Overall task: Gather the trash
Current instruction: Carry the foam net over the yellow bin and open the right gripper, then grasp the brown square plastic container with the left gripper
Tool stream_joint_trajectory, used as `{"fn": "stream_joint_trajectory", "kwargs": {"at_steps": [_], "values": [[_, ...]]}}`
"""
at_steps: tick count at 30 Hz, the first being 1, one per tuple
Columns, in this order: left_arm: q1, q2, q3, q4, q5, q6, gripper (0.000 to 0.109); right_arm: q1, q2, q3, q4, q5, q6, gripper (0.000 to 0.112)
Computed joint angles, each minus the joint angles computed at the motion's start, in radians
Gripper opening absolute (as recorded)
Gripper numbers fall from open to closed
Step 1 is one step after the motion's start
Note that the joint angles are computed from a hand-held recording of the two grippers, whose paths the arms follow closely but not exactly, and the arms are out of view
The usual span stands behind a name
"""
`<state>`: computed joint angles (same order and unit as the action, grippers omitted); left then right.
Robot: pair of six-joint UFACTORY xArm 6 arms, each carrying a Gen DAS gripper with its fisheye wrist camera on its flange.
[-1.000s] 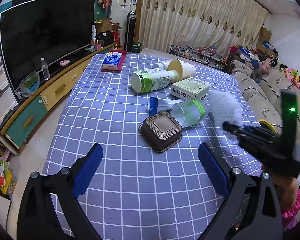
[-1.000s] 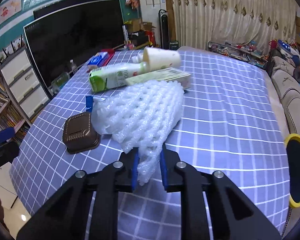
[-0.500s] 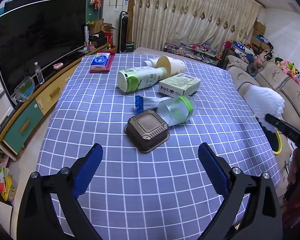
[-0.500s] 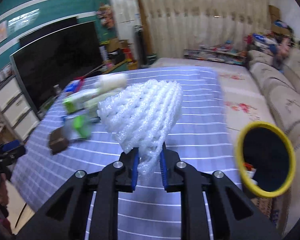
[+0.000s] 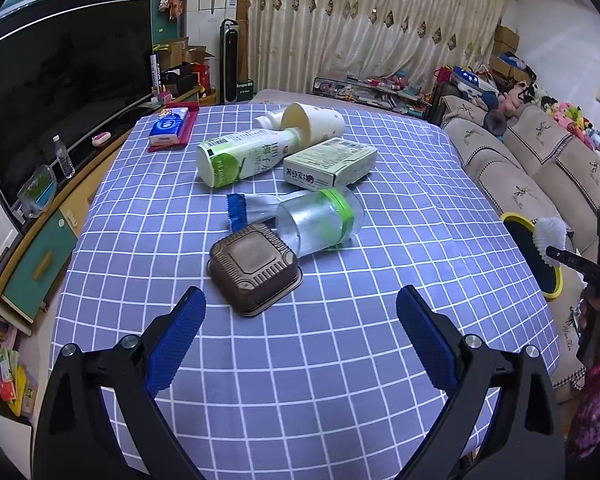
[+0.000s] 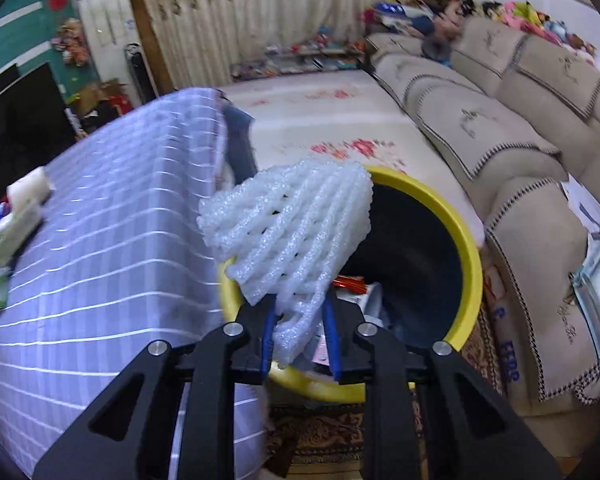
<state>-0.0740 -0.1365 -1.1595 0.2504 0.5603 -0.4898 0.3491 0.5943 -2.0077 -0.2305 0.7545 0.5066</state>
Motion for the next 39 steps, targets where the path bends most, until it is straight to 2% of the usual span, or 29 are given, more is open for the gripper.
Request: {"fn": "stream_joint_trajectory", "kwargs": {"at_steps": [5, 10, 13, 27, 31, 34, 39], "values": [[-0.004, 0.024, -0.028, 0.002, 0.019, 0.005, 0.095, -0.020, 0.088, -0.108, 0.019, 0.056, -0.010, 0.024], [0.000, 0.030, -0.034, -0.002, 0.025, 0.010, 0.095, -0.026, 0.102, -0.116, 0.014, 0.063, 0.022, 0.051], [0.004, 0.039, -0.037, -0.007, 0.024, 0.012, 0.095, -0.025, 0.105, -0.123, 0.000, 0.068, 0.038, 0.055], [0.037, 0.063, -0.029, -0.009, 0.014, 0.001, 0.095, 0.004, 0.025, -0.029, -0.018, 0.000, 0.055, 0.059], [0.052, 0.106, -0.051, 0.013, -0.006, 0.006, 0.095, 0.008, 0.028, -0.033, -0.011, -0.002, 0.047, 0.060], [0.060, 0.151, -0.089, 0.043, 0.012, 0.012, 0.095, 0.009, 0.030, -0.030, -0.001, 0.002, 0.040, 0.060], [0.091, 0.220, -0.147, 0.003, 0.019, 0.079, 0.095, 0.008, 0.032, -0.022, 0.010, 0.005, 0.032, 0.061]]}}
